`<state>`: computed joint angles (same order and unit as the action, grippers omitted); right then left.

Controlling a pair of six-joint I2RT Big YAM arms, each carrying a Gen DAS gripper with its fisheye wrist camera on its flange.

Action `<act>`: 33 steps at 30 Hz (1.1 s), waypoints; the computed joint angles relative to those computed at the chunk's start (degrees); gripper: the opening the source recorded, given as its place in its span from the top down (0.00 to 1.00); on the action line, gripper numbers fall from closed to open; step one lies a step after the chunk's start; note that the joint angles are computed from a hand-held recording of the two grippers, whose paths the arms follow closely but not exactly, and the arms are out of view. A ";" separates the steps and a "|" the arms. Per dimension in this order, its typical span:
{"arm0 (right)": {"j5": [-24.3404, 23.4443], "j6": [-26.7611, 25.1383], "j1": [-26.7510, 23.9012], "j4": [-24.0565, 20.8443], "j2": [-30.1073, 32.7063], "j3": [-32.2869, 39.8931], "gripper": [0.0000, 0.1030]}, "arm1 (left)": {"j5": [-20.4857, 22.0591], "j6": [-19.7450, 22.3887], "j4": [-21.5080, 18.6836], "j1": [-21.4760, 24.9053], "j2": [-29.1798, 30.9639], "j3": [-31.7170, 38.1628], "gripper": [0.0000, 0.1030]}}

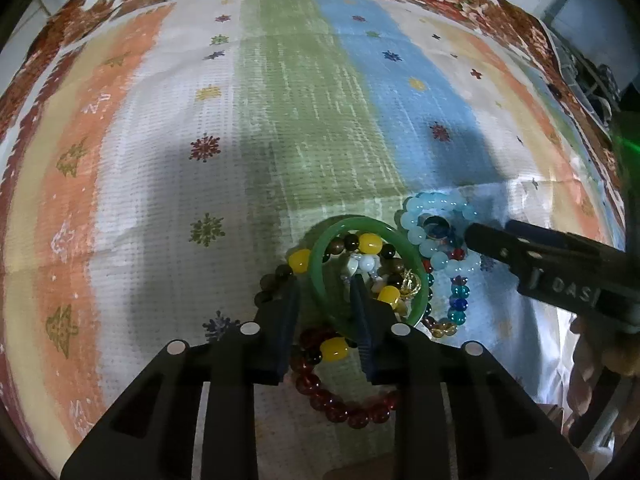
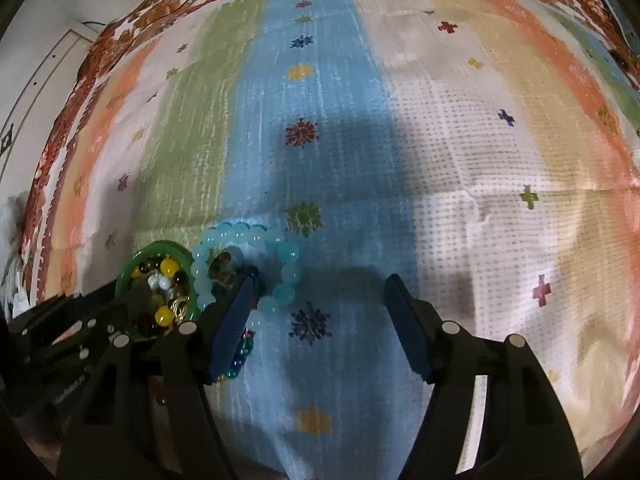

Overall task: Organize jewelry
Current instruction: 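Close the left tool on the green jade bangle while the right tool grasps the light blue bead bracelet, then lift the green bangle with the left tool while the right tool lifts the blue bracelet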

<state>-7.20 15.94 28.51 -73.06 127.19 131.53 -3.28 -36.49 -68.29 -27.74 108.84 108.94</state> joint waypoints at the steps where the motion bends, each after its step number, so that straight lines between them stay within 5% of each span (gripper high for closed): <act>1: 0.05 0.17 -0.02 -0.16 0.30 0.47 0.35 | 0.29 0.34 0.06 0.04 0.05 0.00 0.79; 8: 2.26 -0.53 0.13 -1.42 2.04 3.14 0.55 | 0.35 1.24 -0.35 0.19 0.18 -0.73 0.89; 12: 1.89 -2.34 0.20 -0.44 1.56 1.92 0.87 | -0.54 0.65 0.14 0.22 -0.70 -1.34 0.91; 33: 2.74 -5.99 0.93 4.69 -6.25 -5.93 0.88 | -1.21 -1.42 2.84 -0.20 -5.35 -3.40 0.92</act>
